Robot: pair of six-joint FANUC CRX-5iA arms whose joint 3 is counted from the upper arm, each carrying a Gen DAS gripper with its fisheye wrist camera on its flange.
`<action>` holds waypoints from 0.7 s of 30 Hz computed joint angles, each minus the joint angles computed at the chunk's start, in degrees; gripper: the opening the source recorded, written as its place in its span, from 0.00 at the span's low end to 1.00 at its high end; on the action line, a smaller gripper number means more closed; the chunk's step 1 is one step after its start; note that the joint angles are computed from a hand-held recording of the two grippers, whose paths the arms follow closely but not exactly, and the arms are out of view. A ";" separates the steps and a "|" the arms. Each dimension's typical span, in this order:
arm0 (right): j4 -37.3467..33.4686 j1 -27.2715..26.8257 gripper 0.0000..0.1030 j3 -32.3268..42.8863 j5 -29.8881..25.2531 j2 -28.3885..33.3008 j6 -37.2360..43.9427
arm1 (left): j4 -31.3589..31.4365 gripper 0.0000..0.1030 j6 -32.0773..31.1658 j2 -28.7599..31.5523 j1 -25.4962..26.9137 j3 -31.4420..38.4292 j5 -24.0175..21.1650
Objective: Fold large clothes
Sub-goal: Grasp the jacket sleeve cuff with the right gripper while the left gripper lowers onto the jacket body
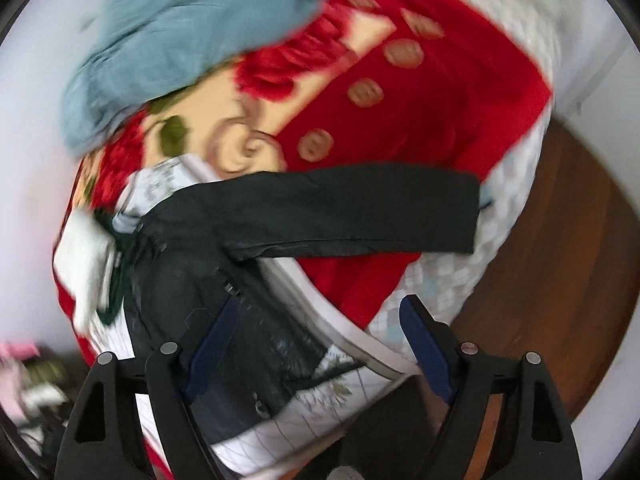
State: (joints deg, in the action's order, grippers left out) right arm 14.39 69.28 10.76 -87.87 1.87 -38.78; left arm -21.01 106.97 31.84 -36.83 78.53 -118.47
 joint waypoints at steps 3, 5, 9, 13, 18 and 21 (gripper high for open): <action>-1.99 -1.17 0.82 -13.83 11.14 -5.63 -7.98 | 1.14 1.00 1.56 0.31 -0.18 -5.91 3.82; -2.83 -1.74 0.82 -21.64 18.45 -7.90 -12.41 | 3.33 1.00 2.90 1.48 0.12 -8.67 6.02; -1.21 -2.34 0.81 -33.16 30.31 -9.40 -21.48 | 4.84 1.00 3.44 2.36 -0.41 -16.68 11.61; 10.47 0.79 0.51 -41.16 33.17 -10.16 -40.91 | 4.89 1.00 2.77 2.99 -0.98 -22.26 15.02; 16.08 3.82 0.43 -41.45 26.14 -8.79 -47.50 | 5.02 1.00 2.92 4.05 -1.02 -26.13 16.53; 16.17 2.35 0.45 -43.50 30.98 -8.55 -45.90 | 5.07 1.00 2.95 4.81 -1.20 -27.01 17.52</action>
